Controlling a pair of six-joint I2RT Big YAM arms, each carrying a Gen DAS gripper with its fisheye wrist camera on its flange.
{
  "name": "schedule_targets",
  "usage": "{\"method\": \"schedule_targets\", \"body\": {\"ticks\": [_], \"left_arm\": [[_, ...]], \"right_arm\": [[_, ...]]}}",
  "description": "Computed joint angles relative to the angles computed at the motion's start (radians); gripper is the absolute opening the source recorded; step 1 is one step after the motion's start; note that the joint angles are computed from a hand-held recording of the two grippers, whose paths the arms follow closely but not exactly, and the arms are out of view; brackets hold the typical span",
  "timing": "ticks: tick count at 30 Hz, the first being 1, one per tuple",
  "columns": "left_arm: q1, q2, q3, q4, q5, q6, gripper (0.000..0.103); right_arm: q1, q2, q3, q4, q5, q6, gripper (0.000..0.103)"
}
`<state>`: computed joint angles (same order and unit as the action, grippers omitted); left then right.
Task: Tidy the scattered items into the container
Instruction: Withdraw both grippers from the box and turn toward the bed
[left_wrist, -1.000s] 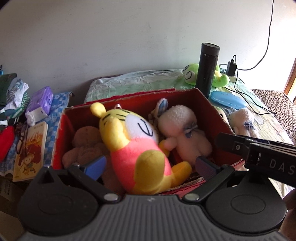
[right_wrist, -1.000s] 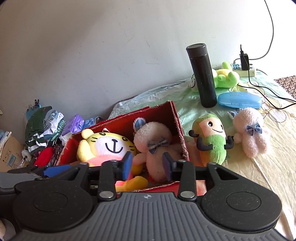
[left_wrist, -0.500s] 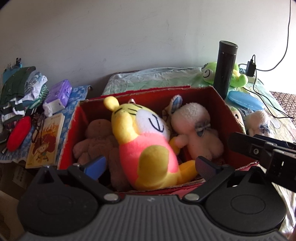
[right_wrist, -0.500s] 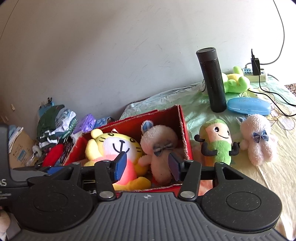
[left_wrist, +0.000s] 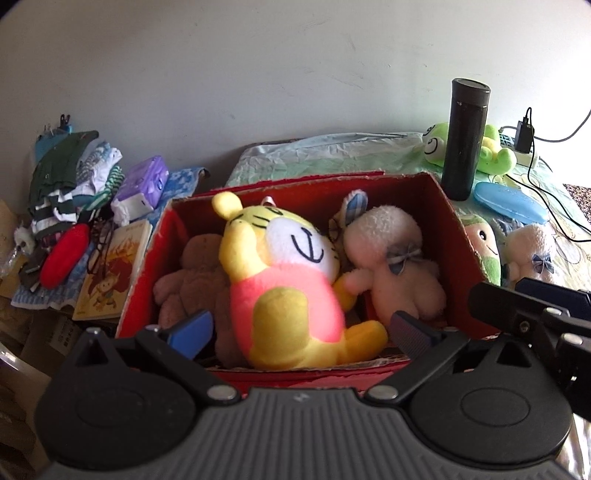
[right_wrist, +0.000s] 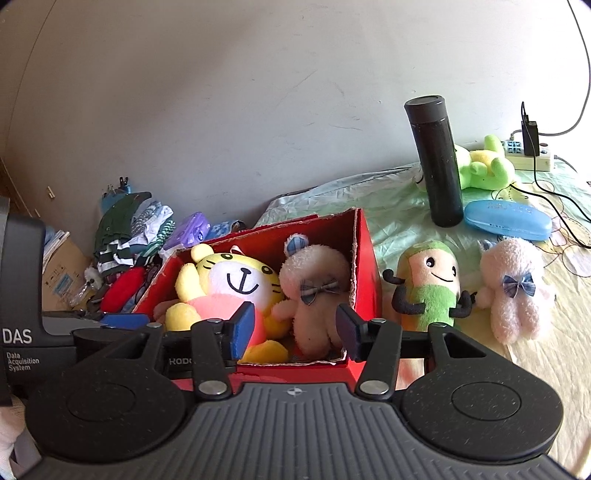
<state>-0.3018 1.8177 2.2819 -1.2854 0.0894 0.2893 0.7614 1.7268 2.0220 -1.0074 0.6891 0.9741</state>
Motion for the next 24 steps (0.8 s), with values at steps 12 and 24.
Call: {"method": "schedule_targets", "body": {"ticks": [12,24], "left_arm": [[-0.012,-0.026,-0.030,0.013,-0.048,-0.042,0.102],[-0.011,-0.036,-0.018,0.004,0.008,-0.055,0.102]], "right_arm": [[-0.006,-0.071,-0.103,0.089,-0.022,-0.041,0.052],[-0.015,-0.127,-0.187,0.141,-0.046,-0.039,0.052]]}}
